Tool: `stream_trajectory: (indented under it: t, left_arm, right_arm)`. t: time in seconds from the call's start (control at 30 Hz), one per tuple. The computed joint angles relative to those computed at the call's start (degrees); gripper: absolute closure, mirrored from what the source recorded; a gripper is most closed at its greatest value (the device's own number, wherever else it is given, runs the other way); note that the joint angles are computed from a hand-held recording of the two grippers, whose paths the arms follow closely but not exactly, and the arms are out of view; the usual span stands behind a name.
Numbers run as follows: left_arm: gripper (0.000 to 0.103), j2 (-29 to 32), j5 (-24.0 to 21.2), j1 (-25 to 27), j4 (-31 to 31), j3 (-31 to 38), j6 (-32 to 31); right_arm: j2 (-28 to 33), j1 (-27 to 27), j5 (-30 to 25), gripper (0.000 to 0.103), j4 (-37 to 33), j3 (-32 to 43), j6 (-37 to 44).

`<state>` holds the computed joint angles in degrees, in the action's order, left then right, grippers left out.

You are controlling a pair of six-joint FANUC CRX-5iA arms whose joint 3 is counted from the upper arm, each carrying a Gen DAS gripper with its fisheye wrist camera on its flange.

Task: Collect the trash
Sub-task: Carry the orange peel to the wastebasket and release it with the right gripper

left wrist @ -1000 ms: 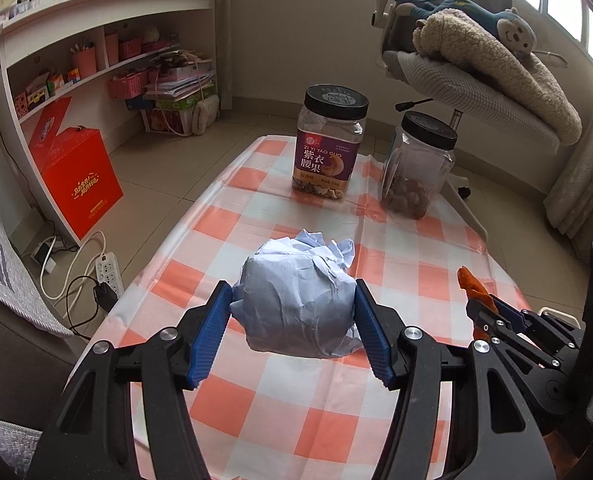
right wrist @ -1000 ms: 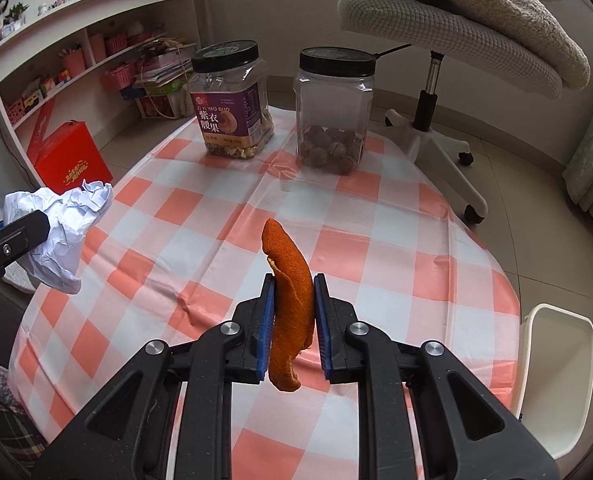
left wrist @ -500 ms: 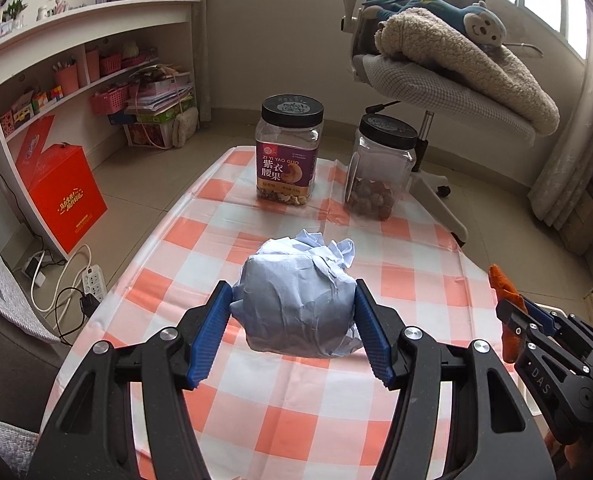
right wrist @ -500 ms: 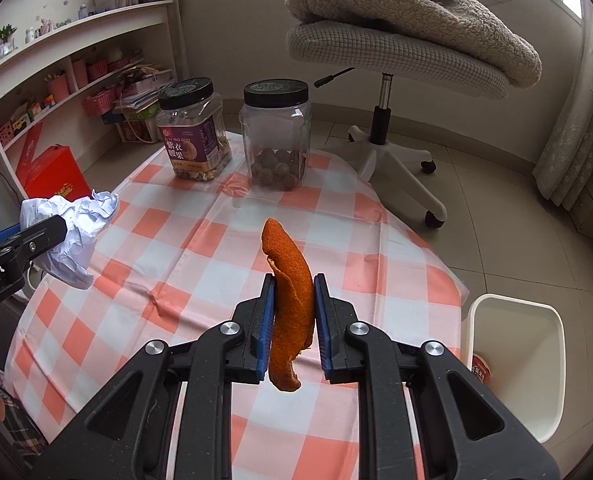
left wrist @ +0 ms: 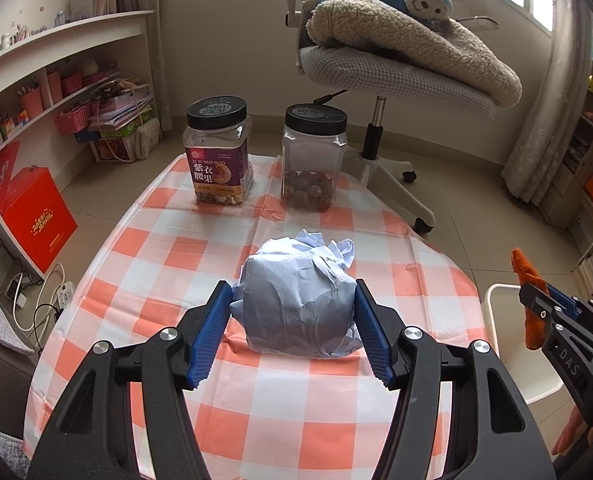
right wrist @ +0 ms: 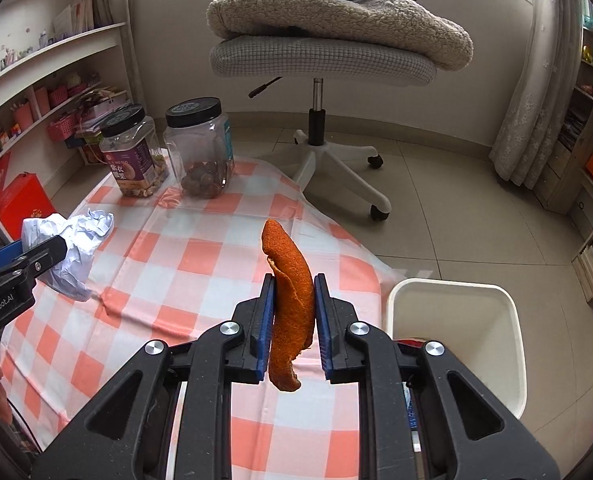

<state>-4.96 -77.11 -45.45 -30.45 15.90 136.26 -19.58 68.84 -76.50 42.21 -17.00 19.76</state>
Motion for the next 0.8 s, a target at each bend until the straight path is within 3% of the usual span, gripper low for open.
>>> stream_trajectory:
  t: [0.27,0.5,0.63,0.8]
  left_arm:
    - [0.043,4.4,0.5,-3.3,0.2,3.6,-1.2]
    - [0.043,7.9,2.5,-4.6,3.5,6.9,-3.3]
    - [0.043,11.1,3.4,-6.4,4.8,10.1,-5.3]
    - [0.043,15.4,4.5,-8.2,7.1,13.9,-8.1]
  right_arm:
    - [-5.6,-2.0,-5.5,0.085,1.2,-3.4,-2.3]
    - [-9.5,-7.7,-9.0,0.082,-0.5,-5.5,-2.9]
    - [-11.6,-9.3,-11.5,0.05,0.5,-6.9,-5.0]
    - [-14.2,-10.8,-14.4,0.033,2.1,-7.7,-7.7]
